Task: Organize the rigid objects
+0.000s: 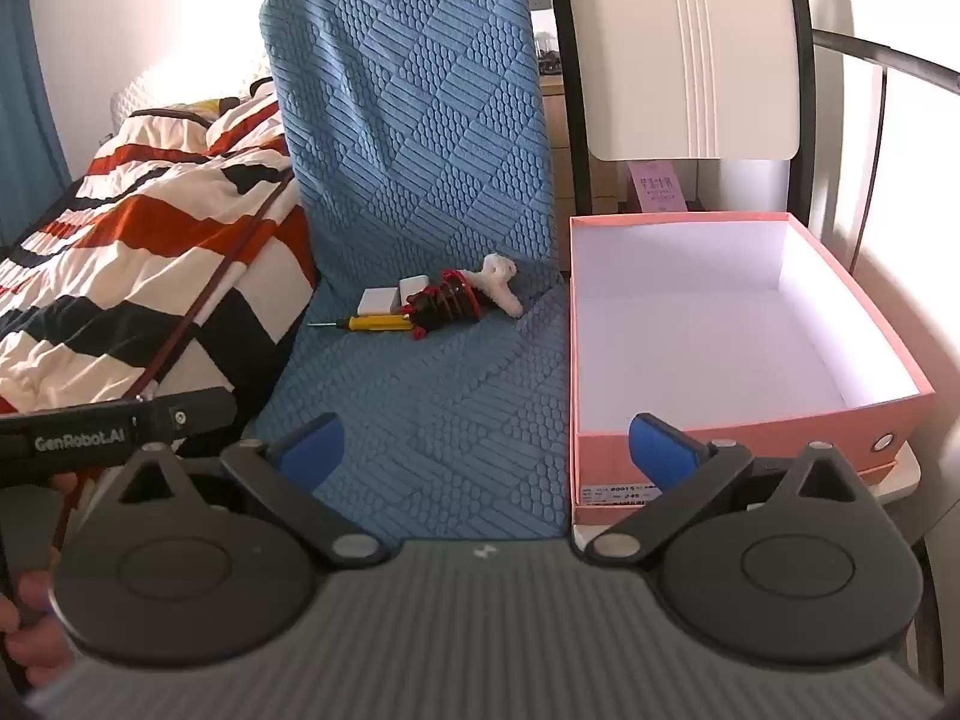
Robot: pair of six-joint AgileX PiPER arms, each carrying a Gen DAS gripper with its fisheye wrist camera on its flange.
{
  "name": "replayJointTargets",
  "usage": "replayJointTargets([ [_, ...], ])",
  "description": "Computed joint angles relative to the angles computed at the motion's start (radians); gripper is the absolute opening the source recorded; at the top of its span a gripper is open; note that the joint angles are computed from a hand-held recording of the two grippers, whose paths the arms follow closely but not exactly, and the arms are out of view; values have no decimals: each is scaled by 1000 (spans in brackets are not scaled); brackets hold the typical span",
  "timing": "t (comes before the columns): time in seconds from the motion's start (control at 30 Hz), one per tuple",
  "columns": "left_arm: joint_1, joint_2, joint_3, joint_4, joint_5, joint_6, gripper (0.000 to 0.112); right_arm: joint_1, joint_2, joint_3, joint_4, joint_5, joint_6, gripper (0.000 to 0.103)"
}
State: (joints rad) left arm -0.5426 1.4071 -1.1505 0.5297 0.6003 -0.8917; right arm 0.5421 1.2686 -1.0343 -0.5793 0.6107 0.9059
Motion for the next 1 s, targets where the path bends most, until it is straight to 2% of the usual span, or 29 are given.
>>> replayJointTargets([
  [0.07, -6, -5, 13, 39, -15, -28, 103, 5, 2, -7, -3, 6, 2, 103],
  [0.17, -6, -3, 7, 28, -4, -16, 103, -18, -12, 23, 19, -38, -4, 103],
  [1.0, -6, 6, -26, 8, 20, -13, 103, -31, 18, -17, 103, -11, -122, 103],
])
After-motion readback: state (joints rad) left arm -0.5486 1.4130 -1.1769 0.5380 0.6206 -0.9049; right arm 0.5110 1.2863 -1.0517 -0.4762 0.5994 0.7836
